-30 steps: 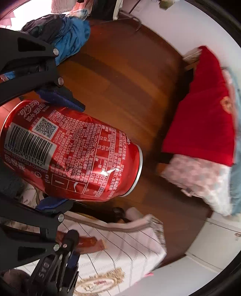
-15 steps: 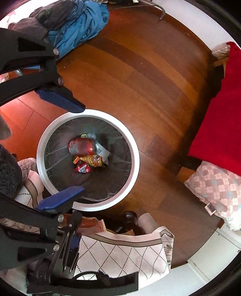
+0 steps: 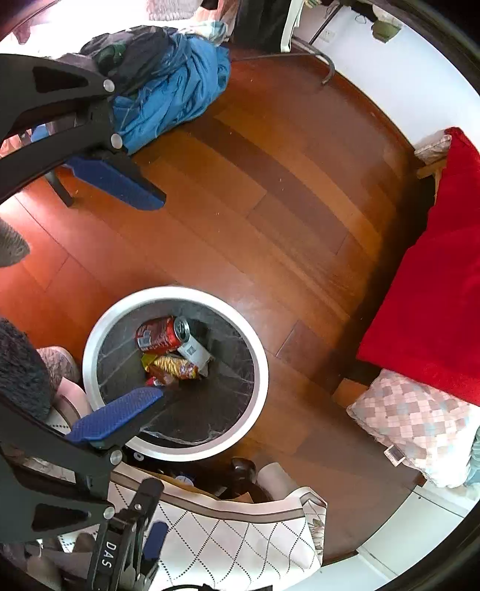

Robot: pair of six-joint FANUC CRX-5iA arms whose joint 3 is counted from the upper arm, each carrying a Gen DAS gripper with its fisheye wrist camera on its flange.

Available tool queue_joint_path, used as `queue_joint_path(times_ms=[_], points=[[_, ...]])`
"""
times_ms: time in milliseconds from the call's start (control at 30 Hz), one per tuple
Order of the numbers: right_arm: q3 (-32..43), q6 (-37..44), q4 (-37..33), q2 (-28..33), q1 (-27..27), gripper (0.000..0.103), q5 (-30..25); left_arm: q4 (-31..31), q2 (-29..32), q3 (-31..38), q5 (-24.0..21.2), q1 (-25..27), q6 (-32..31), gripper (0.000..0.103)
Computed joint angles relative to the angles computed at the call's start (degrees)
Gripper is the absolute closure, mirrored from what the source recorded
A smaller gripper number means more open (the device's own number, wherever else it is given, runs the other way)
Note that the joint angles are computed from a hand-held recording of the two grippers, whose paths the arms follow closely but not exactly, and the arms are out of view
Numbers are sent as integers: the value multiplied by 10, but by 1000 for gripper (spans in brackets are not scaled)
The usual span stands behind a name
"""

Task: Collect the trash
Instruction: 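Move both tools back from the bin toward the table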

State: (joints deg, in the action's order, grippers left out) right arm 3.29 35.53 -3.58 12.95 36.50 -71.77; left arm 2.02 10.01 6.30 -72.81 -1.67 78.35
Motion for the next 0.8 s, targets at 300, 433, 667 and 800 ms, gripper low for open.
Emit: queue_joint_path(times_ms=[300,433,667,800], points=[[-11,-42,67,-37,45,0,-30,-3,-49,-18,3,4,-17,5],[-22,-66,90,-65,65,0,-37,7,-72,-25,3,9,-28,5],[-35,-126,147,-121,119,0,-54,28,-120,-35,2,21,-55,5],[-40,-165,185,-155,155,0,-68,50,-151,-43,-2,30,-76,5]])
